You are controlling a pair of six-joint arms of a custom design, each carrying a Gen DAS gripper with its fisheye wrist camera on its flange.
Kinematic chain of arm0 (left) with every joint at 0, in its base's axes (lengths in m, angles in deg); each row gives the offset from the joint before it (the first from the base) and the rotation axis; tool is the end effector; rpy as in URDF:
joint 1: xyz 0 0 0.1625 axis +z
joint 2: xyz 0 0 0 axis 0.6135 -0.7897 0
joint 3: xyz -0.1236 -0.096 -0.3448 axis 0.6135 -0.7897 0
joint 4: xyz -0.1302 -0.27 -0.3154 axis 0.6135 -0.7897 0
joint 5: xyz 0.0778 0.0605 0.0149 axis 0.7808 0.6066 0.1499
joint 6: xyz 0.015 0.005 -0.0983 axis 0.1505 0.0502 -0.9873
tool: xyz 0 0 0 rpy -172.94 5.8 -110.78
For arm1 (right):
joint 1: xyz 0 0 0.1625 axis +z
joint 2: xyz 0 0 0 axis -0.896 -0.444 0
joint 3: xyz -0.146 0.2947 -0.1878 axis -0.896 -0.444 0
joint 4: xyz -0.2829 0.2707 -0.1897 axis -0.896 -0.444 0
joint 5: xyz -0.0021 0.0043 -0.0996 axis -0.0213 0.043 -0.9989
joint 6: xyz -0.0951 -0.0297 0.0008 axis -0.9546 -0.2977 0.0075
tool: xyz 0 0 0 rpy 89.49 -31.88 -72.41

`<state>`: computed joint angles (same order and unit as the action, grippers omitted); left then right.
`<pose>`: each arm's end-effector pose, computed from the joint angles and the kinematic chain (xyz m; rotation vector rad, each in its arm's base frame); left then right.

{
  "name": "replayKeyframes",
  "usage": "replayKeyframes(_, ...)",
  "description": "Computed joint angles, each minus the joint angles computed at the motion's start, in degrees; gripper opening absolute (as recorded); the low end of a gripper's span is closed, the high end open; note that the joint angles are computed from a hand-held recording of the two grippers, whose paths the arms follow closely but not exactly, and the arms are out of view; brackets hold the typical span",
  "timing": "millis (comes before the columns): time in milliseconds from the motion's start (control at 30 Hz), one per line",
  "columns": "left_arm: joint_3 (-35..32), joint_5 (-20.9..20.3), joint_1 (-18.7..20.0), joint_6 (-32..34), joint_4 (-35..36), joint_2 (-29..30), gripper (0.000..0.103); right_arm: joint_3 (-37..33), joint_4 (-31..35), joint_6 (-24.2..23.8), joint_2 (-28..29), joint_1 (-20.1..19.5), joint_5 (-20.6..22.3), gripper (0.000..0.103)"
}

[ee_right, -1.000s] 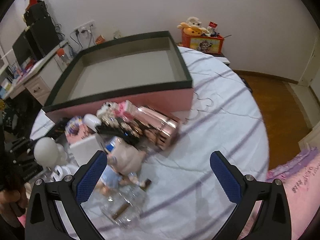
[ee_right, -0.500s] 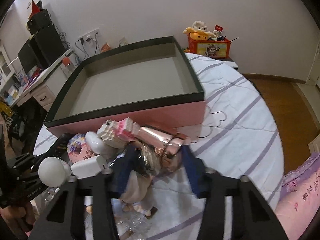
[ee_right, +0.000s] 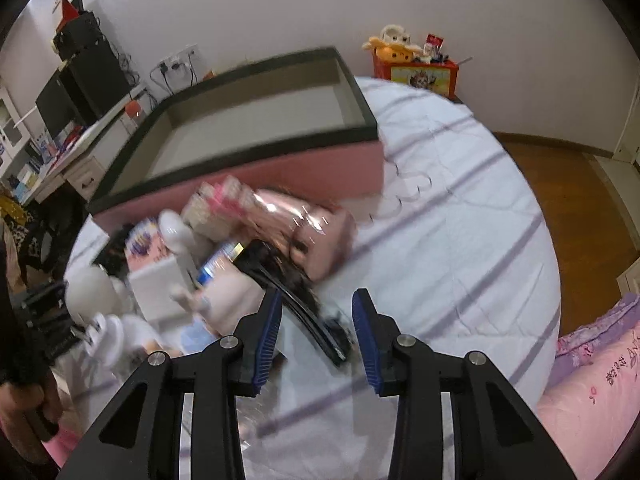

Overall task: Organize rigid objects
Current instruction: 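Lift and carry the remote and hair clip over the pink box with both tools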

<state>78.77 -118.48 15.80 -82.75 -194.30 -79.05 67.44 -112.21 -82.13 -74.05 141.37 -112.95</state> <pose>-0.2646 -0.7275 -0.1048 0.1735 2.1994 -0.7200 -0.0620 -0.7991 0.2508 0.7076 -2.5246 0.4829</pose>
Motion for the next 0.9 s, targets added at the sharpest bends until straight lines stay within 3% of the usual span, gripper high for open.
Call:
replayKeyframes(133,-1.11,-0.06,-0.19,-0.96,1.87,0.46,0.025,-1.25,0.93,-3.34,1.26,0.17,-1.15,0.038)
replayKeyframes(233,-0.59,-0.91,-0.38,-1.2,1.03,0.29,0.024,-1.72,-1.21,-9.7,2.73,1.03,-3.49,0.038)
replayKeyframes(367,0.67,-2.39,0.01,-1.65,-1.95,-0.37,0.024,-0.53,-2.44,-13.83,2.39,1.37,-4.38,0.025)
replayKeyframes(467,3.23,-4.47,0.14,-2.37,-5.62,-1.76,0.02,1.72,-1.84,-13.72,0.31,0.87,-3.14,0.018)
replayKeyframes(600,7.32,-6.44,0.0,-3.75,-10.46,-3.54,0.019,3.9,-0.61,-13.09,-2.36,0.05,-1.48,0.019)
replayKeyframes(900,14.52,-4.16,-1.86,-7.85,-13.42,-7.72,0.016,4.24,6.17,-9.6,-6.17,-0.95,4.83,0.019)
